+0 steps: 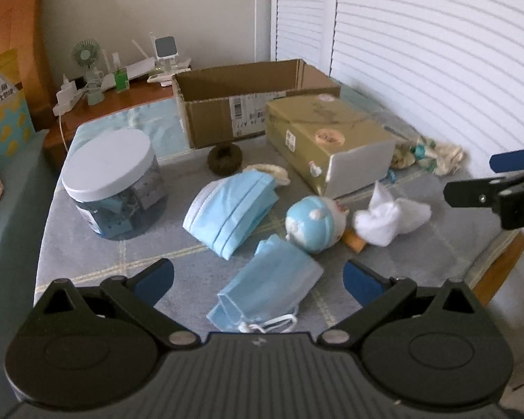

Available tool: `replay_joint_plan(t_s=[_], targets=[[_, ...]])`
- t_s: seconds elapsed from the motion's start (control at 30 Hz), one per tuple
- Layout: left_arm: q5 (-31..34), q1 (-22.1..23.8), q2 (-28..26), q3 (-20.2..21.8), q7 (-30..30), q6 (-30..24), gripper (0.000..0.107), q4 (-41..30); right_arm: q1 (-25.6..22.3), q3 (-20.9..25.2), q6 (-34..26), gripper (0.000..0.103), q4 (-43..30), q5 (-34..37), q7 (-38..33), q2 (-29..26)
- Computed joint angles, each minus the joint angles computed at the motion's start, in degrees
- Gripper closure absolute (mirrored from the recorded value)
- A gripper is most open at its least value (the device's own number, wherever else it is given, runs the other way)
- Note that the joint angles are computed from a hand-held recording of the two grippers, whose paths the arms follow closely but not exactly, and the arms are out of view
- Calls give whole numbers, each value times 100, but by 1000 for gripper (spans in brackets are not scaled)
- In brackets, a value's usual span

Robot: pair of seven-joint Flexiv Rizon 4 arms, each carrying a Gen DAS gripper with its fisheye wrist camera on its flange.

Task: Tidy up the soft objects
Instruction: 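Move left gripper toward blue face mask while right gripper approaches white sock bundle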

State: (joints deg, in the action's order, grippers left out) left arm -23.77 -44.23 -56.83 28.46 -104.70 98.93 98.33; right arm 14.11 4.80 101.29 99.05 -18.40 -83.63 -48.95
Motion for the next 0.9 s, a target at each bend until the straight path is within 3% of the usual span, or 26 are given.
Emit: replay_joint_plan(t_s=[0.13,0.33,0.47,0.63,0.9], targets=[[139,119,-61,-90,150,-46,5,-99,-300,391,-257,0,-177,-159,-94,-140],[312,318,-111,-260,292,-164,5,-244,-934,1353,-661,0,-503,-397,-578,-438],[406,472,-90,-414,283,-135,5,-241,-1057,1713,-919,0,-743,-381,-973,-643],[472,572,-70,-499,275,-184,5,-235,-940,1814,-1298,0,-1157,-146,-1297,-903],[658,768,-59,-695,356,-236,5,-321,-694,1413,-1435,0,-1277,400,-1322,-891]])
